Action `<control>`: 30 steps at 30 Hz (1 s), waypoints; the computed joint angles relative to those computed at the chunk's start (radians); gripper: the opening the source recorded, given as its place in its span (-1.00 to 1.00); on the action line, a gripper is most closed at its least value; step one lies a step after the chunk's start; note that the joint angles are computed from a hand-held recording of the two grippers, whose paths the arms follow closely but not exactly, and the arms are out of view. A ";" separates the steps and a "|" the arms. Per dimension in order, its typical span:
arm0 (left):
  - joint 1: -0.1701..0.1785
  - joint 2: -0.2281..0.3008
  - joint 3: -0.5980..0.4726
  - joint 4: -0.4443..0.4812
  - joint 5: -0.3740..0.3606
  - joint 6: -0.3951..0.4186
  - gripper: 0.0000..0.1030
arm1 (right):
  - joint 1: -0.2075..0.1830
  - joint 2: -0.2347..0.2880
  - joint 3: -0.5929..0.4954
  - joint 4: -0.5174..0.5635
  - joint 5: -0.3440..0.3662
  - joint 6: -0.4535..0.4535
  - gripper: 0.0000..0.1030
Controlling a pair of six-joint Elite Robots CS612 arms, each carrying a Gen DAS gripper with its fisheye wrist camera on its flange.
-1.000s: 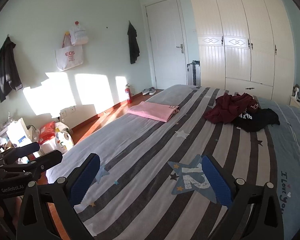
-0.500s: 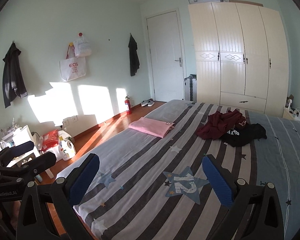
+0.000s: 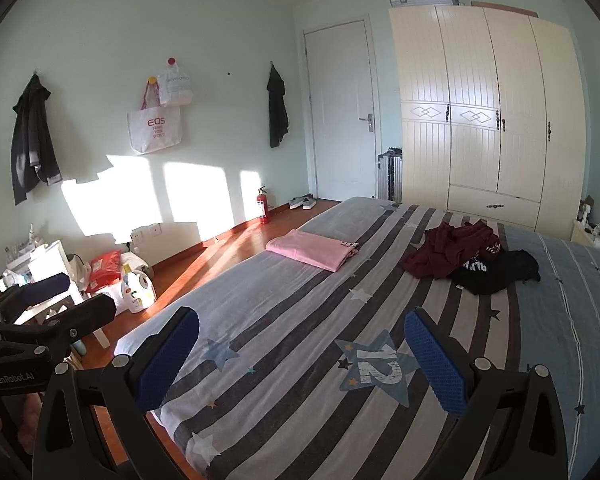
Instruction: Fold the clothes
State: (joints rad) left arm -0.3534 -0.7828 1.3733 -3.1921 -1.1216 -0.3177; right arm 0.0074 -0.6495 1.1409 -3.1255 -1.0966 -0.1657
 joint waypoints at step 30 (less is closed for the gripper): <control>-0.009 0.008 -0.001 -0.026 0.023 0.018 0.98 | -0.006 0.002 0.008 -0.015 0.003 0.003 0.98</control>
State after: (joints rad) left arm -0.3623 -0.7749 1.3728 -3.2176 -1.0987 -0.2995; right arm 0.0018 -0.6476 1.1484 -3.1401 -1.0938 -0.1629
